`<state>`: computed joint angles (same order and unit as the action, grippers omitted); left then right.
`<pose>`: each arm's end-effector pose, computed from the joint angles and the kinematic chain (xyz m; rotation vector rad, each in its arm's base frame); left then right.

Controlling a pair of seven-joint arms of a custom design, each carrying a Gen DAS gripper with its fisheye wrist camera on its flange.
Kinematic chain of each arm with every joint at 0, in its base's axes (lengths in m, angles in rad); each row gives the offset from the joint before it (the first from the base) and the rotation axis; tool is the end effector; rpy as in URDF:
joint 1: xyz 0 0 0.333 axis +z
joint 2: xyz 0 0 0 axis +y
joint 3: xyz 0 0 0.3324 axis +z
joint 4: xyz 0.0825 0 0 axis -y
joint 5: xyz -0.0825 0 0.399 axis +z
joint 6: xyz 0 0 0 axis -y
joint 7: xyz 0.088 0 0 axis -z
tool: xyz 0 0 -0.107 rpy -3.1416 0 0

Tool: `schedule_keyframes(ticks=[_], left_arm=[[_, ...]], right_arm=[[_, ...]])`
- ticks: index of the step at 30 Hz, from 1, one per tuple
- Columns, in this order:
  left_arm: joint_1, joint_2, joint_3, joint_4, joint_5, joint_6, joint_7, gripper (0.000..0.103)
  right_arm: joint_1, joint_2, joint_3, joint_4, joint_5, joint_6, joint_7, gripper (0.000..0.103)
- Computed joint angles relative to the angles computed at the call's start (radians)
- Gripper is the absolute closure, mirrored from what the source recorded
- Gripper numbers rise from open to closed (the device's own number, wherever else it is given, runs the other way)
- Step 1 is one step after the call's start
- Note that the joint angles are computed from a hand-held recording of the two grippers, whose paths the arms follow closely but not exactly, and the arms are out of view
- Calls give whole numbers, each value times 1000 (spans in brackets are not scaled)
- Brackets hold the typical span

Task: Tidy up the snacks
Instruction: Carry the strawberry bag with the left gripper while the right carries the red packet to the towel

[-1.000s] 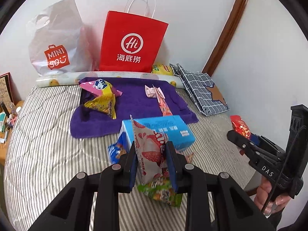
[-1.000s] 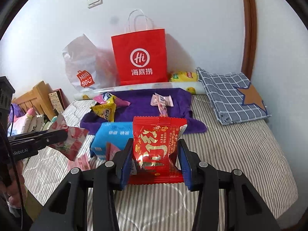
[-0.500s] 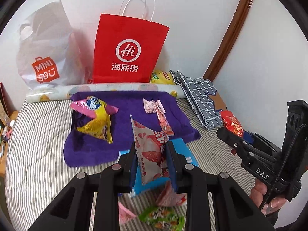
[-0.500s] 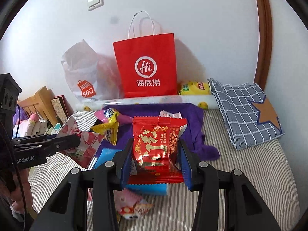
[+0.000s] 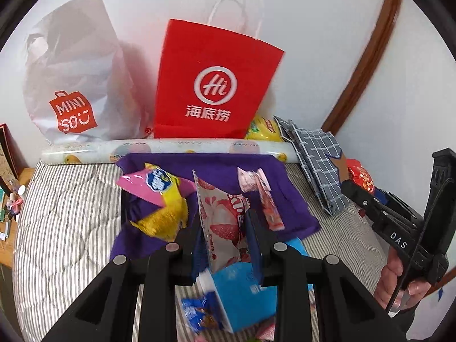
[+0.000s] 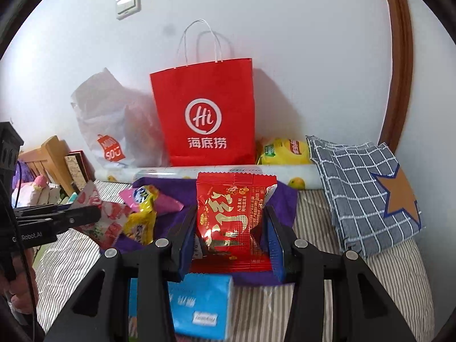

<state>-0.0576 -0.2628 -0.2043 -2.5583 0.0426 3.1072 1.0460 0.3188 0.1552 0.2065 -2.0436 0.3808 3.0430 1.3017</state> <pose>0.4672 -0.1325 0.4599 -2.0141 1.6380 -0.9843 0.5701 0.2904 0.4723 -1.9422 1.2665 -0.4067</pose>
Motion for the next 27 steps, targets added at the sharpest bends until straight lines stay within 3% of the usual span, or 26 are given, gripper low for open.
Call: schedule_keyframes(ticks=[3, 9, 13, 15, 19, 22, 24, 27], left_arm=[[32, 37, -6, 26, 17, 11, -10, 77], [-2, 129, 53, 80, -21, 29, 42, 77], [-147, 197, 169, 112, -273, 43, 275, 77], [-183, 223, 185, 129, -426, 44, 418, 77], [-166, 272, 146, 165, -636, 14, 598, 76], [-132, 284, 112, 154, -619, 23, 577, 76], [-106, 289, 74, 154, -694, 26, 636, 76], [-80, 282, 56, 134, -581, 41, 543, 76]], right_arm=[[2, 52, -10, 60, -27, -8, 20, 59], [-13, 177, -3, 194, -70, -49, 29, 59], [-48, 246, 36, 238, -67, -56, 10, 59], [-42, 272, 24, 250, -82, -81, 25, 59], [-29, 308, 1, 271, -121, -123, 43, 59], [-1, 319, -39, 272, -160, -144, 94, 59], [13, 330, -59, 280, -188, -166, 128, 59], [17, 344, -62, 286, -215, -172, 144, 59]])
